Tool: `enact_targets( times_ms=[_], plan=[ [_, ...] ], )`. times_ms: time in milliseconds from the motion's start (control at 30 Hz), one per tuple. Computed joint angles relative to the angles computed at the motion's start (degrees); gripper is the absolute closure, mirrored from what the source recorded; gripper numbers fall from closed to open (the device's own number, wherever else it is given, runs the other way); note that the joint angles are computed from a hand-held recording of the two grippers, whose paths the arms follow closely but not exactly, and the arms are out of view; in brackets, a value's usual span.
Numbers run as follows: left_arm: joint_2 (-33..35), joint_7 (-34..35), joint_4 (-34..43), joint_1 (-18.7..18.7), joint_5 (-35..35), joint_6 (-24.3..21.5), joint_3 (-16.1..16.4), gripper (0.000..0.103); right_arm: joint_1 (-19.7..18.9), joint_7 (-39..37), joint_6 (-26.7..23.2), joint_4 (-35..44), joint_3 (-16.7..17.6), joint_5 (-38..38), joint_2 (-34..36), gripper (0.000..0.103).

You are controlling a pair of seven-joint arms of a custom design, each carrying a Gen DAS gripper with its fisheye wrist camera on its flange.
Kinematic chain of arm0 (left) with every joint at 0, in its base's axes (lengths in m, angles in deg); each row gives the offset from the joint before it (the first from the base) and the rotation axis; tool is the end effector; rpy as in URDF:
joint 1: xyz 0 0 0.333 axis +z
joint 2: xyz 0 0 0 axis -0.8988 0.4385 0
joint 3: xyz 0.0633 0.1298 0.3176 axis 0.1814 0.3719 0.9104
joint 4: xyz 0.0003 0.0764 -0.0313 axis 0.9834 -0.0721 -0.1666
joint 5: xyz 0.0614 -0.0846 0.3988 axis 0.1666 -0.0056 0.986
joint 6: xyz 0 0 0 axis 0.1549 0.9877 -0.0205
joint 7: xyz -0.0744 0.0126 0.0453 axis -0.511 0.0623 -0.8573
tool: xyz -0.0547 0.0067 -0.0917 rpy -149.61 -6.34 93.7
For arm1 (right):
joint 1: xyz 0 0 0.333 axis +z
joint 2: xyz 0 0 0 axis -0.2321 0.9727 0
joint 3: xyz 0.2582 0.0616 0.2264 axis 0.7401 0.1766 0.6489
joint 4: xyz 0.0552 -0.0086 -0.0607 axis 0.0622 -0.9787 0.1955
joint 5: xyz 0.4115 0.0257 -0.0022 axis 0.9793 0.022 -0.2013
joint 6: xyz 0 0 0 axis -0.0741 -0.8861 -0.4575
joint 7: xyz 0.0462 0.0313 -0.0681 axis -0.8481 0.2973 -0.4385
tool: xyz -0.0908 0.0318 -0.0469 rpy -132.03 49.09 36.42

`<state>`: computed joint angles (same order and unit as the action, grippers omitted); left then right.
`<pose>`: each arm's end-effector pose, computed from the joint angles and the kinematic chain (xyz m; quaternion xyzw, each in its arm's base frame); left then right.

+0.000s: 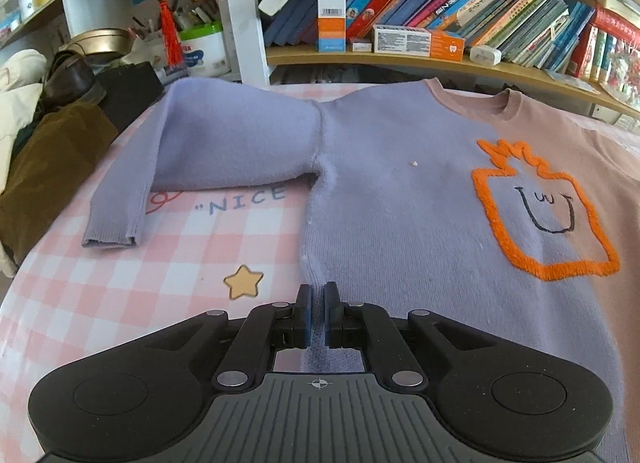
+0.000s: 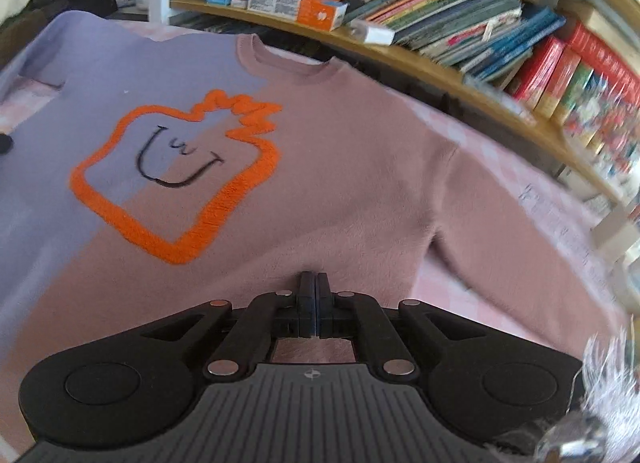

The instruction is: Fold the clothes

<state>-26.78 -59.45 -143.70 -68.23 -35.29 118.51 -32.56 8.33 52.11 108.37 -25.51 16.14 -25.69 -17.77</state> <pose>0.5669 -0.1313 0.4918 -0.7954 0.4831 -0.1545 0.3317 0.7378 0.3020 0.4965 -0.8865 0.2958 -0.2194 0.2802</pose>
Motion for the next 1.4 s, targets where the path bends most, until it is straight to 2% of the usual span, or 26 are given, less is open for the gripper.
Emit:
enact_targets(
  times_ms=[67,133,200,233,333,367,433,500,533,600,700,733,767,800,833,967,1067,1233,1400],
  plan=[
    [0.6,-0.1,0.6,-0.1,0.4,-0.5,-0.1,0.098,1.5,1.7,2.3,1.3,-2.2,-2.6,1.5,0.102],
    [0.9,-0.3,1.1,-0.4,0.7,-1.4,-0.3,0.098,0.6,4.1,-1.3,4.5,-2.2,-1.6,2.8,0.102],
    [0.5,-0.2,0.8,-0.4,0.0,-1.2,-0.2,0.097,-1.6,6.5,-4.0,4.7,-0.6,2.0,1.9,0.1],
    [-0.3,-0.5,0.0,-0.4,-0.5,-0.7,-0.1,0.092,-3.0,7.5,-4.6,3.7,0.5,4.6,0.9,0.1],
    [-3.4,-1.9,-3.1,0.0,-2.4,1.0,0.1,0.089,-6.8,6.6,-6.7,-1.5,2.8,10.5,-3.7,0.087],
    [-4.2,-1.9,-3.9,0.1,-3.0,1.0,0.0,0.086,-7.3,5.7,-7.5,-3.6,2.8,10.9,-5.3,0.084],
    [-5.5,-1.6,-5.2,0.0,-3.9,0.6,-0.4,0.061,-7.9,4.5,-9.5,-7.1,2.6,11.5,-8.1,0.08],
    [-6.3,-1.2,-6.1,-0.1,-4.3,0.2,-0.8,0.046,-7.3,4.9,-10.5,-9.2,2.0,10.8,-9.7,0.07],
    [-6.5,-0.9,-6.4,-0.2,-4.6,0.2,-0.9,0.044,-7.1,5.1,-11.0,-10.2,1.8,10.3,-10.5,0.063],
    [-6.4,-1.0,-6.5,-0.2,-4.7,0.3,-1.1,0.043,-6.3,6.0,-11.2,-12.4,1.2,8.7,-12.0,0.062],
    [-6.1,-3.0,-6.5,0.0,-4.7,1.3,-1.2,0.046,-5.9,6.4,-11.0,-14.2,1.0,7.9,-13.3,0.066],
    [-6.1,-3.7,-6.7,0.0,-4.7,1.9,-1.1,0.057,-6.0,6.3,-11.1,-14.4,1.1,7.9,-13.5,0.077],
    [-6.0,-3.9,-6.6,0.0,-4.8,2.3,-1.2,0.063,-6.2,5.8,-11.7,-13.5,1.4,8.4,-12.9,0.086],
    [-5.9,-3.4,-6.5,-0.1,-5.4,3.3,-1.0,0.079,-6.3,5.3,-12.2,-12.6,1.7,8.8,-12.3,0.09],
    [-5.6,-2.8,-6.2,-0.3,-6.3,3.9,-1.0,0.088,-6.4,5.0,-12.5,-11.7,1.8,9.2,-11.7,0.091],
    [-3.6,-2.1,-4.1,-0.9,-6.6,3.8,-1.5,0.09,-4.0,7.2,-6.3,-7.4,0.5,5.8,-7.2,0.091],
    [-2.2,-2.3,-2.4,-1.1,-5.2,2.1,-1.6,0.092,-3.7,9.1,-8.2,-4.4,0.0,4.1,-5.5,0.091],
    [-2.7,-2.7,-3.4,-0.8,-4.1,2.4,-0.9,0.093,-5.8,4.5,-10.0,-13.0,1.4,6.6,-12.2,0.092],
    [-2.4,-0.7,-3.0,-1.0,-3.9,1.8,-1.1,0.094,-5.5,4.9,-8.8,-15.0,1.2,7.0,-13.4,0.092]
  ],
)
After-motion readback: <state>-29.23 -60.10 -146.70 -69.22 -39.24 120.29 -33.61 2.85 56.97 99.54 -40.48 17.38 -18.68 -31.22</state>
